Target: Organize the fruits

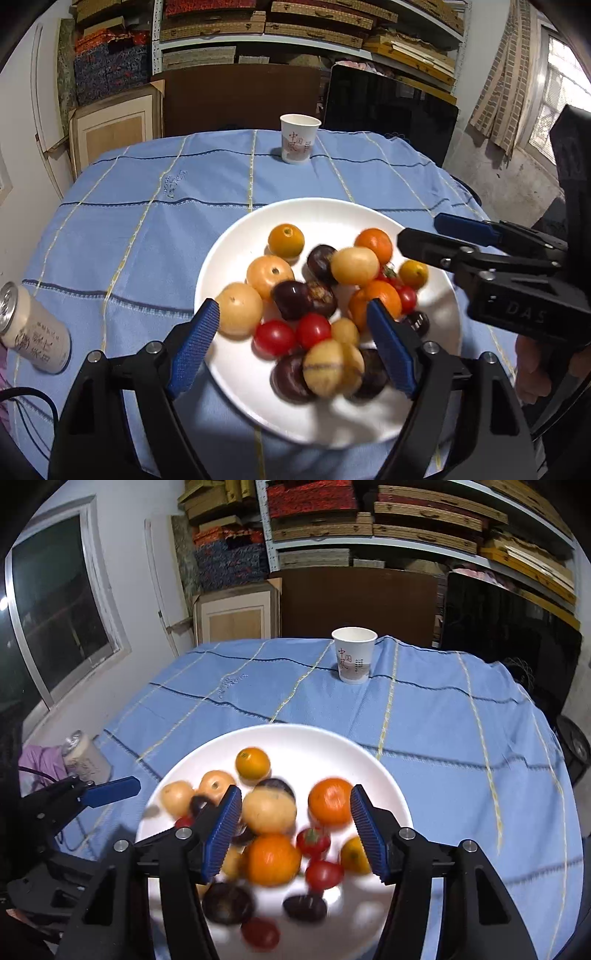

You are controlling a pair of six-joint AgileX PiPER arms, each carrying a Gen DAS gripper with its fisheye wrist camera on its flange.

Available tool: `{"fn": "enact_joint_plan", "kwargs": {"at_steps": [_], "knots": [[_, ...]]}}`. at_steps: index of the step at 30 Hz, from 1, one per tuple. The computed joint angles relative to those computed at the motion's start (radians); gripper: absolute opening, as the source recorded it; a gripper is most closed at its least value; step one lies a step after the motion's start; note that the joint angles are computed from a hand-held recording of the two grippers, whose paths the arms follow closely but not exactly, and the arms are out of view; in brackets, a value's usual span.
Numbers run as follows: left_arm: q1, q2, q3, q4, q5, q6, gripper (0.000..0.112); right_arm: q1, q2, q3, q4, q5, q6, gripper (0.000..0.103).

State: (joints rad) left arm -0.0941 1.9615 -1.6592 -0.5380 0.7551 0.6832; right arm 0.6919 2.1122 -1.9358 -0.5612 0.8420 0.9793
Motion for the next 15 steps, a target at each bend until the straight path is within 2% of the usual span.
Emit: {"fn": "enact_joint_plan", "kwargs": {"at_steps": [2, 5, 7, 10, 12, 15], "knots": [[0.006, -0.087, 0.126, -0.015, -0.046, 0.054, 0.088, 0.06, -0.089, 0.135, -0.092, -0.013, 0.129, 0.075], [0.014, -0.231, 0.315, -0.019, -0.122, 0.102, 0.091, 0.154, -0.194, 0.287, -0.19, 0.005, 0.289, 0.08], [0.024, -0.338, 0.442, -0.022, -0.168, 0.123, 0.098, 0.226, -0.244, 0.36, -0.25, 0.047, 0.398, 0.086], [0.052, -0.497, 0.612, -0.037, -0.223, 0.146, 0.098, 0.359, -0.308, 0.463, -0.33, 0.144, 0.589, 0.089], [0.073, -0.588, 0.691, -0.02, -0.22, 0.147, 0.098, 0.44, -0.335, 0.505, -0.331, 0.204, 0.687, 0.098], [0.124, -0.719, 0.782, -0.027, -0.178, 0.176, 0.098, 0.571, -0.341, 0.516, -0.34, 0.329, 0.813, 0.099]]}}
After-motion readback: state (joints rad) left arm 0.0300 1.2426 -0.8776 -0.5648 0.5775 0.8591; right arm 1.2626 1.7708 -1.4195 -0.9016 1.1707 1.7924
